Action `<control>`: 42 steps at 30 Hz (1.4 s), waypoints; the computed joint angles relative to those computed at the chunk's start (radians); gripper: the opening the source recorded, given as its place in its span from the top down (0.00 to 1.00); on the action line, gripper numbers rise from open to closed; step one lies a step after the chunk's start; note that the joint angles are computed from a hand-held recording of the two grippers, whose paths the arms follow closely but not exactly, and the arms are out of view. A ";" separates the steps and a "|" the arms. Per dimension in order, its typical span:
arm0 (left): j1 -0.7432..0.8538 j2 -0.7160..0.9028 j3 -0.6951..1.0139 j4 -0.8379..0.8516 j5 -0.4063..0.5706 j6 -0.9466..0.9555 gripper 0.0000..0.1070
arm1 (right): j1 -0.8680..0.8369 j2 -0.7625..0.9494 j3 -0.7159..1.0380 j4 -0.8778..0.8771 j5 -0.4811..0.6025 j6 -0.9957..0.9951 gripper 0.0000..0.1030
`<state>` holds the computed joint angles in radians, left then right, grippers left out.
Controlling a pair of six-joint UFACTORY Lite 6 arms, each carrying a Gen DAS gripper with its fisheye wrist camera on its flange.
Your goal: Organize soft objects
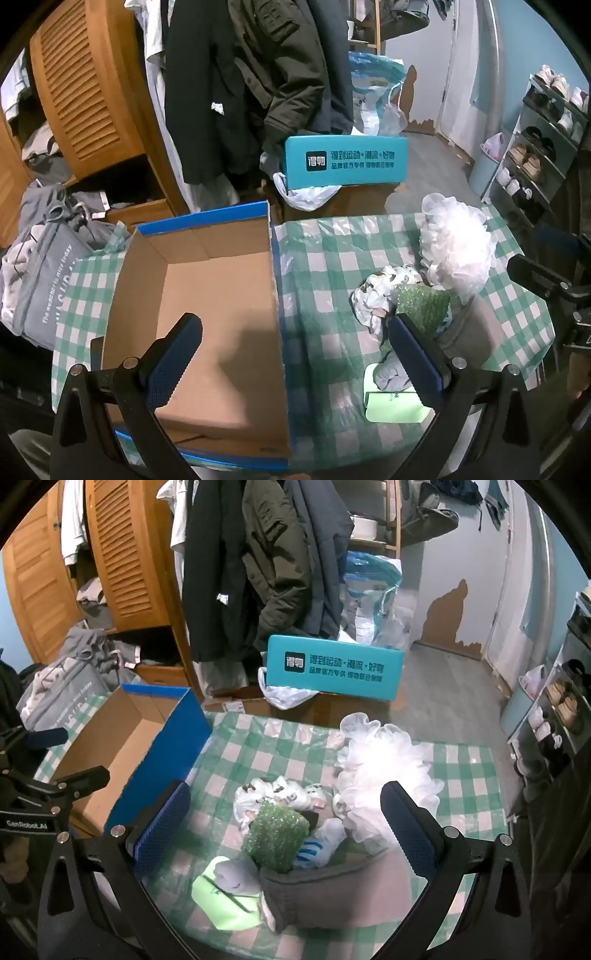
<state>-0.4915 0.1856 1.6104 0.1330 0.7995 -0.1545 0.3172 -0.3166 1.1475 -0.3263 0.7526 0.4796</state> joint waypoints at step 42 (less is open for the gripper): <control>-0.043 -0.023 -0.069 0.007 -0.019 -0.005 0.05 | -0.043 -0.034 -0.018 0.028 0.020 -0.042 0.02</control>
